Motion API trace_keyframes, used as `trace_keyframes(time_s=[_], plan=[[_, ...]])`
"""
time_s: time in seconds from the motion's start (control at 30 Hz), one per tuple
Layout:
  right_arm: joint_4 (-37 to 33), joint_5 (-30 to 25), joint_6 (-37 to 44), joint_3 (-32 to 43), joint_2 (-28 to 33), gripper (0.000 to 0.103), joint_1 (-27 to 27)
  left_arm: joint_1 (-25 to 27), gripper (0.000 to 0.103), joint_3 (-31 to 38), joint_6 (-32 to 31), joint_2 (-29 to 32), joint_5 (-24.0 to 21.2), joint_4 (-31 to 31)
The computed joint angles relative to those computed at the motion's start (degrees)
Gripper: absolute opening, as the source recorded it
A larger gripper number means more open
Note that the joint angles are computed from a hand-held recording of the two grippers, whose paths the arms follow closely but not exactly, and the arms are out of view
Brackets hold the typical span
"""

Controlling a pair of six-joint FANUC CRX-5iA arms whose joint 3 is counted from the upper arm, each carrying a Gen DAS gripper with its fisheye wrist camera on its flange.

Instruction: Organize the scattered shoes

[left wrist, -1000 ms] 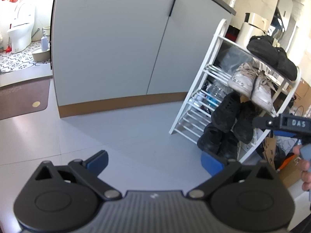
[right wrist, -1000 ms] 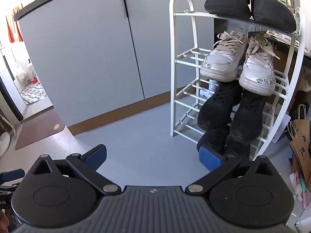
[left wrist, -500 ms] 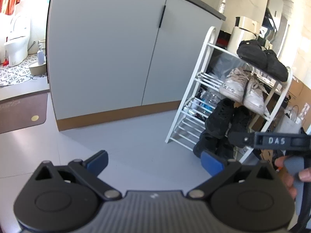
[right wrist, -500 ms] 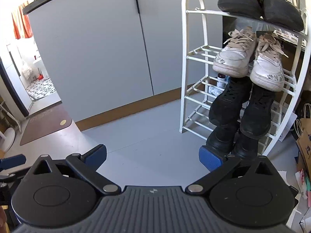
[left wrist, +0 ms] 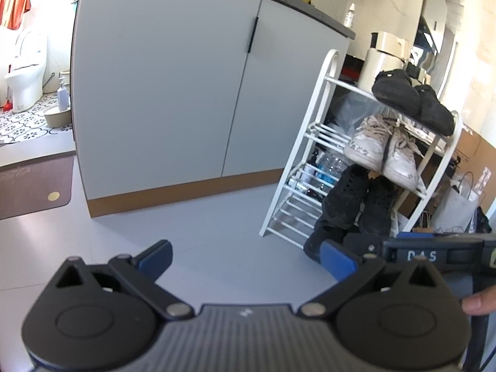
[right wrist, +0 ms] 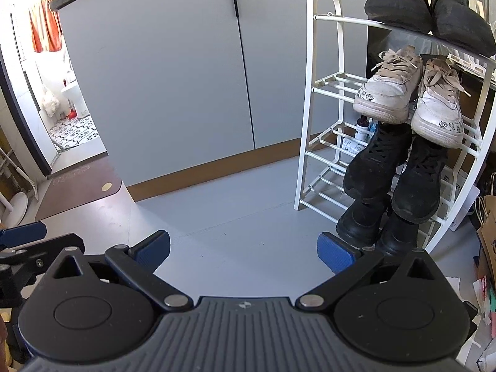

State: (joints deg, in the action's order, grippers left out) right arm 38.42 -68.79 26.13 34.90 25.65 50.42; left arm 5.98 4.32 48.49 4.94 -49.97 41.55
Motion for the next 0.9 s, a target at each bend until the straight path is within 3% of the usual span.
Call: trace_keyframes(time_s=[0.9], plan=[[0.48,-0.38,0.57,-0.49,-0.08,0.103,-0.11,-0.90,0.103,0.62,0.58,0.00,0.29,-1.71]])
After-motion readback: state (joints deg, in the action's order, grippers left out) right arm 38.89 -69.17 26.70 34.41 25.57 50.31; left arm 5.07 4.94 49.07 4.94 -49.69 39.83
